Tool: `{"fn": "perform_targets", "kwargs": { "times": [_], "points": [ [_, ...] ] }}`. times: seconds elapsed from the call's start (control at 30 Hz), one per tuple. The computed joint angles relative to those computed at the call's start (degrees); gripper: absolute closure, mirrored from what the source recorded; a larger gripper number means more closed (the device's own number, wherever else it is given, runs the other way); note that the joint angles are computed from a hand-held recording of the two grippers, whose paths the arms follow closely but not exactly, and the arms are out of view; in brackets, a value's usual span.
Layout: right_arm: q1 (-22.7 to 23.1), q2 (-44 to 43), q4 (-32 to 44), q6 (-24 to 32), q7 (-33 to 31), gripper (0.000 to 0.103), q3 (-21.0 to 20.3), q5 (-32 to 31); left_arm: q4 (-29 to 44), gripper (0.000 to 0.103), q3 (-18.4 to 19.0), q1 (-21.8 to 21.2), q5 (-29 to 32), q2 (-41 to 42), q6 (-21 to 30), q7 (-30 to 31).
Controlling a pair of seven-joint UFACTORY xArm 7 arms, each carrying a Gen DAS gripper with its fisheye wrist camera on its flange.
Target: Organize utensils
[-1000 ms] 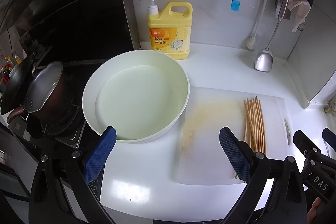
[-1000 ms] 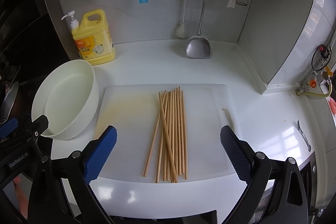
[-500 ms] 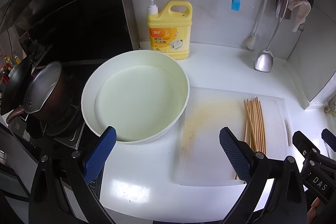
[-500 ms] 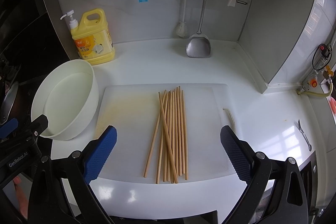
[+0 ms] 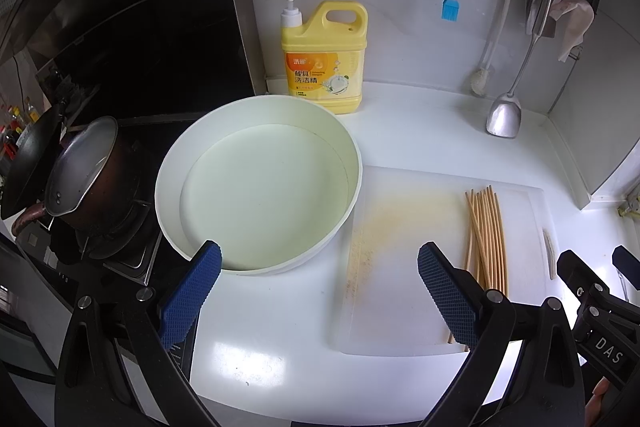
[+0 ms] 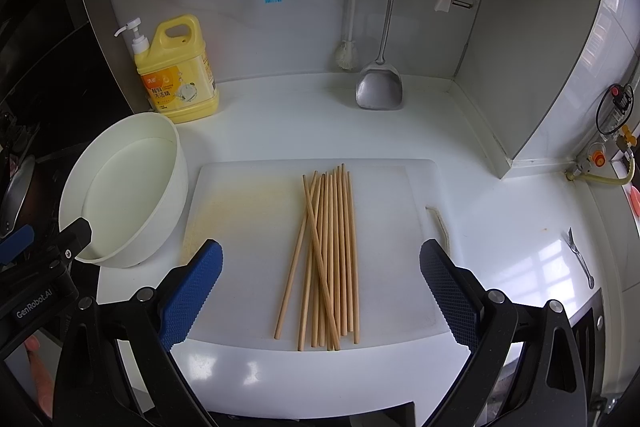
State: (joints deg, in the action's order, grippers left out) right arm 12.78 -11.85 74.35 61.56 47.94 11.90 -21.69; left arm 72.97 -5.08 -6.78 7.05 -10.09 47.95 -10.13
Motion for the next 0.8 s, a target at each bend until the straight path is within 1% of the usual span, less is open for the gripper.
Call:
{"fn": "perform_targets", "kwargs": {
  "times": [0.67, 0.8],
  "points": [
    [0.05, -0.07, 0.30, 0.38, -0.21, 0.009, -0.06, 0.23, -0.27, 0.006, -0.02, -0.04, -0.02, -0.28, -0.07, -0.03],
    [0.00, 0.11, -0.07, -0.24, 0.01, 0.009, -0.06, 0.14, -0.22, 0.006, -0.02, -0.04, 0.00, -0.22, -0.07, -0.03]
  ]
}}
